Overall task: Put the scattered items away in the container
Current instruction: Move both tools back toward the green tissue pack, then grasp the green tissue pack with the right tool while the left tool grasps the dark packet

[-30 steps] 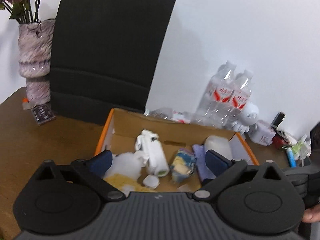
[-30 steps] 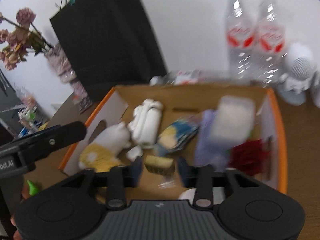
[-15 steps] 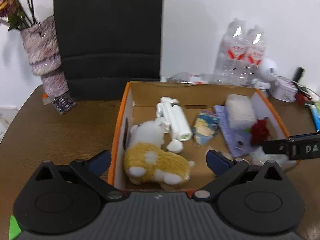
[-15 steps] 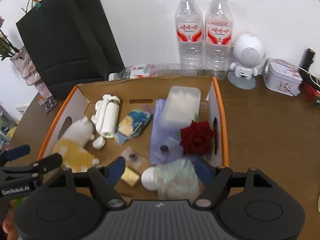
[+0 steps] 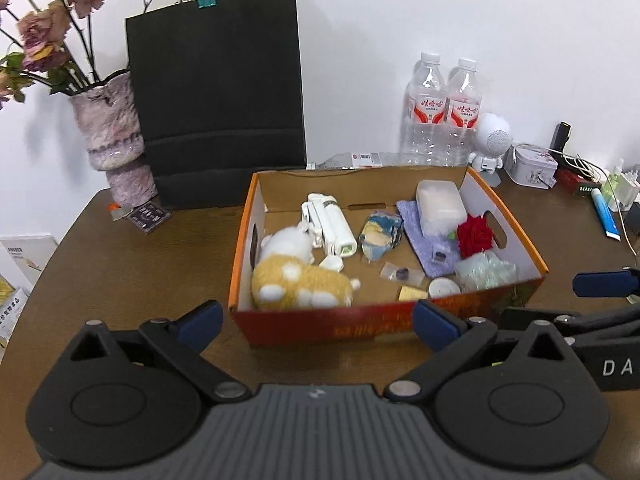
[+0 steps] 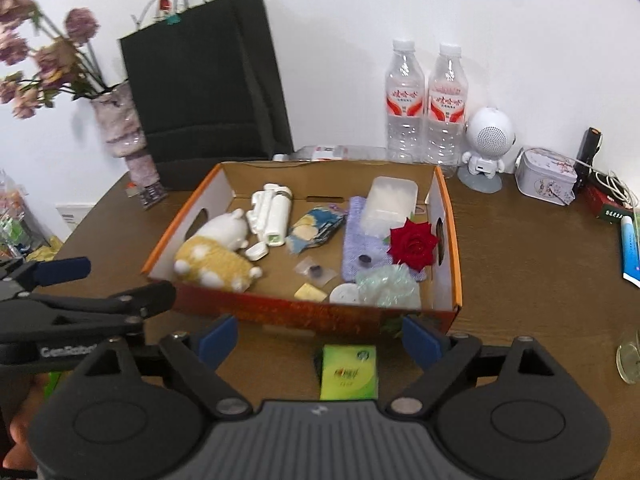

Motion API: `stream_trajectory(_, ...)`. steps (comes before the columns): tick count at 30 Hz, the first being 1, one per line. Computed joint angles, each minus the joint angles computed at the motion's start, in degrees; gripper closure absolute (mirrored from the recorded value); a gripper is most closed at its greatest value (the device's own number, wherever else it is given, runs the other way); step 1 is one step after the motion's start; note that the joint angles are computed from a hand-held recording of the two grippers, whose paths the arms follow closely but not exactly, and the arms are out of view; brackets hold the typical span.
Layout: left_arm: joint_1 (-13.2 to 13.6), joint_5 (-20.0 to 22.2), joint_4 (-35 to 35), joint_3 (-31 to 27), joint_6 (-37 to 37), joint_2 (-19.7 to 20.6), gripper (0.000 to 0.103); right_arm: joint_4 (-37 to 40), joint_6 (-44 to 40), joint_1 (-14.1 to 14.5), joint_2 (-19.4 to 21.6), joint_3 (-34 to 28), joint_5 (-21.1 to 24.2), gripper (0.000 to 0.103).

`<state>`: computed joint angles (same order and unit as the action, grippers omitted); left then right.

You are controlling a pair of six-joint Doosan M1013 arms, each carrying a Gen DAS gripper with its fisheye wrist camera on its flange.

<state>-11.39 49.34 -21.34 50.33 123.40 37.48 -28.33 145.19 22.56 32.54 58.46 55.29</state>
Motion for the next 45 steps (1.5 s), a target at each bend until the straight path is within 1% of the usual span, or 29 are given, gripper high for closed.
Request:
stream_trajectory(2,0.4,-1.5,-1.3,2.6,1.1,-1.5,0.000,-2.2,1.9,0.9,-0.8,1.6,-0.9,0.014)
stream_trajectory(4,1.0,-4.4,-4.3,6.5,3.8,-3.3,0.000,-6.0,5.3,2.0,-2.1,4.7,-3.6,0.013)
stream_trajectory(5,1.5,-6.9,-7.2,9.2,6.6,-4.4,0.000,-8.5,7.5,2.5,-3.0,7.0,-6.0,0.012)
stream_trajectory(6,2.0,-9.7,-11.6,12.2,11.0,-5.5,0.000,-10.2,8.9,2.9,-3.7,9.2,-8.1,0.008)
stream_trajectory(7,2.7,-12.2,-17.2,15.4,17.2,-6.4,0.000,-11.1,9.5,3.2,-4.2,10.9,-9.6,0.004)
stream_trajectory(8,3.1,-14.2,-20.5,18.3,21.5,-7.2,0.000,-12.3,10.6,3.7,-4.4,12.3,-9.8,0.004)
stream_trajectory(10,3.8,-17.3,-22.9,23.0,24.5,-8.5,0.000,-17.5,16.0,5.4,-4.7,15.5,-9.6,0.004)
stream_trajectory(12,4.9,-17.7,-27.4,26.7,27.2,-9.1,0.000,-20.5,20.0,6.8,-5.1,18.9,-10.2,0.004)
stream_trajectory(13,5.4,-17.1,-27.9,27.9,26.6,-9.1,0.000,-21.2,21.9,7.4,-5.2,20.5,-10.7,0.004)
stream_trajectory(14,5.7,-16.8,-27.5,28.9,25.1,-9.2,0.000,-21.2,23.3,7.9,-5.1,21.4,-10.6,0.004)
stream_trajectory(16,5.8,-16.7,-23.9,30.0,21.2,-9.4,0.000,-20.3,24.2,8.5,-4.7,22.2,-9.4,0.004)
stream_trajectory(19,5.7,-16.9,-22.5,30.8,21.3,-9.7,0.000,-21.6,25.8,9.0,-4.2,22.4,-7.5,0.004)
stream_trajectory(23,5.4,-18.0,-20.8,31.0,20.8,-9.7,0.000,-22.9,27.0,7.9,-4.8,23.1,-11.0,0.009)
stream_trajectory(26,5.6,-17.2,-21.9,30.7,22.3,-9.3,0.000,-26.7,28.0,6.1,-4.4,22.0,-12.3,0.011)
stream_trajectory(27,5.6,-17.1,-22.0,30.5,22.7,-9.2,0.000,-27.2,27.8,5.4,-4.0,21.3,-12.9,0.012)
stream_trajectory(29,5.5,-17.1,-22.4,30.7,23.0,-9.3,0.000,-25.6,24.7,3.7,-2.6,19.0,-13.4,0.021)
stream_trajectory(32,5.4,-17.6,-23.8,30.4,25.6,-9.1,0.000,-18.9,15.9,1.7,-0.4,15.5,-11.9,0.037)
stream_trajectory(33,5.2,-18.3,-24.3,30.2,27.0,-9.0,0.000,-16.7,13.6,1.2,-0.1,15.2,-12.0,0.055)
stream_trajectory(34,4.9,-19.0,-25.5,30.0,29.1,-8.9,0.000,-15.3,12.7,0.8,-0.3,15.6,-12.9,0.058)
stream_trajectory(35,4.8,-18.9,-27.5,29.4,32.0,-8.6,0.000,-15.2,13.6,0.5,-0.9,16.8,-14.4,0.058)
stream_trajectory(36,4.9,-17.2,-30.9,28.4,36.1,-8.0,0.000,-15.1,14.2,0.2,-1.5,17.7,-15.4,0.058)
stream_trajectory(37,5.1,-13.5,-34.6,26.4,39.8,-6.8,0.000,-14.7,14.3,0.0,-2.0,18.3,-15.7,0.058)
stream_trajectory(38,5.0,-10.2,-36.3,24.4,40.8,-5.6,0.000,-15.1,14.9,-0.1,-2.4,18.9,-15.4,0.058)
stream_trajectory(40,4.5,-3.0,-37.3,19.7,38.8,-2.9,0.002,-16.8,17.9,-0.3,-3.2,20.1,-14.3,0.058)
stream_trajectory(41,4.0,-0.1,-37.5,17.6,37.5,-1.6,0.003,-17.8,19.8,-0.4,-3.6,20.9,-14.0,0.058)
stream_trajectory(42,3.4,1.7,-37.2,15.9,36.6,-0.6,0.005,-18.8,21.7,-0.5,-4.1,21.8,-14.4,0.058)
stream_trajectory(43,2.5,2.3,-36.9,14.8,36.5,0.1,0.011,-19.5,23.4,-0.7,-4.6,22.8,-15.2,0.058)
stream_trajectory(44,1.7,1.4,-36.2,14.4,36.5,0.5,0.017,-20.0,24.9,-1.0,-5.2,23.7,-16.1,0.058)
stream_trajectory(45,0.6,0.3,-33.5,13.5,35.1,0.9,0.030,-20.7,26.6,-1.1,-5.7,24.6,-16.8,0.058)
